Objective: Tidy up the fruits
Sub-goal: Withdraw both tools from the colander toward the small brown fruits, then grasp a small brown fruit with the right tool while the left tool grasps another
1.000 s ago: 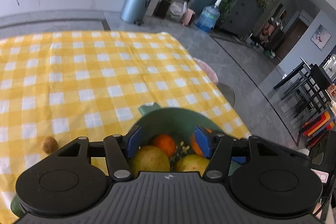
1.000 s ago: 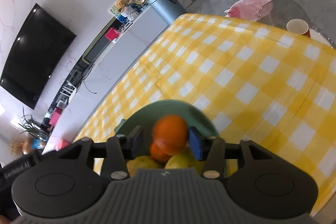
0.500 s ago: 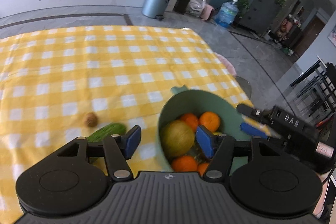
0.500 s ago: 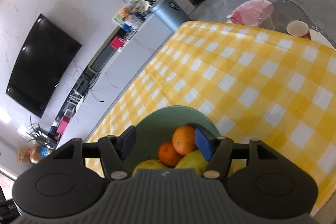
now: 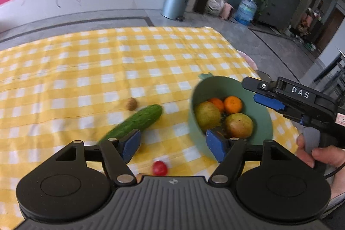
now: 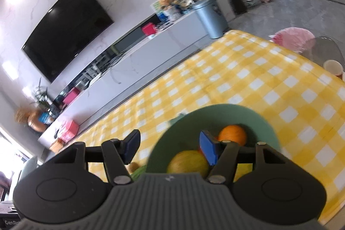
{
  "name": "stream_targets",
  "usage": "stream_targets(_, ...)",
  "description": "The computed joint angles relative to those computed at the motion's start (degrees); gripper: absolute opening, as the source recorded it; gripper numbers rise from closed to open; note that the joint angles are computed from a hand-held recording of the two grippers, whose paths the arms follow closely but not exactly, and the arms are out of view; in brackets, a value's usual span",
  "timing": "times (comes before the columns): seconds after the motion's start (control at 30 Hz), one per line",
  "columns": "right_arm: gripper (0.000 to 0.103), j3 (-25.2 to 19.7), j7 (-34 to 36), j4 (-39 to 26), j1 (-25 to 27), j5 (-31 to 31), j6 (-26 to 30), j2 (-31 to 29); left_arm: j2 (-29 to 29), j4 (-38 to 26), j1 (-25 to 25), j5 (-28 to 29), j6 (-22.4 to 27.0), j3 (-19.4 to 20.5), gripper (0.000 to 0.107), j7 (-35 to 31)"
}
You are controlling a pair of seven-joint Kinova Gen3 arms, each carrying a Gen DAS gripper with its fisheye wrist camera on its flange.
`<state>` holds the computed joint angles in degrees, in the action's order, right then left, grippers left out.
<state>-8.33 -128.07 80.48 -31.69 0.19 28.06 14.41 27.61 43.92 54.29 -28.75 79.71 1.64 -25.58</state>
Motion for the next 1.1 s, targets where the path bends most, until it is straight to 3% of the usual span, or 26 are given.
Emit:
stream_targets(0.17, 0.044, -3.4, 5.0, -1.0, 0.5, -3.6, 0.5, -0.3, -5.7, 9.1, 1.5, -3.4, -0.8, -0.3, 0.082, 6.2)
stream_targets(0.3, 0.035, -5.5, 10.2, -3.9, -0.2, -5.9, 5.0, 0.8, -9.6, 16.9, 1.7, -7.0, -1.5, 0.7, 0.082, 13.5)
stream_targets(0.47, 0.039, -3.2, 8.5, -7.7, -6.1, -2.3, 11.8, 3.1, -13.0, 25.4, -0.6, -8.2, -4.8, 3.0, 0.082, 20.8)
stream_targets(0.6, 0.039, -3.6, 8.5, -8.6, -7.1, -3.3, 13.9, 4.6, -15.0, 30.9, -4.9, -5.2, -8.8, 5.5, 0.082, 22.2)
stream_targets(0.77, 0.025, -2.5, 6.3, -13.5, -9.0, -3.0, 21.1, 7.9, -16.3, 35.7, -9.9, -1.6, -13.9, 8.4, 0.082, 21.3)
stream_targets(0.93, 0.025, -3.0, 7.5, -18.3, -10.1, -3.8, 27.3, 11.6, -16.5, 39.2, -12.7, 0.7, -18.3, 9.5, 0.075, 20.1)
stream_targets(1.03, 0.024, -3.1, 6.6, -19.3, -10.8, -5.1, 27.2, 13.4, -16.7, 41.1, -13.4, 1.0, -20.8, 9.2, 0.069, 21.0)
stream_targets(1.1, 0.023, -1.1, 4.2, -21.5, -13.9, -2.4, 29.7, 15.0, -17.4, 43.0, -14.4, 1.9, -24.3, 9.1, 0.069, 21.3)
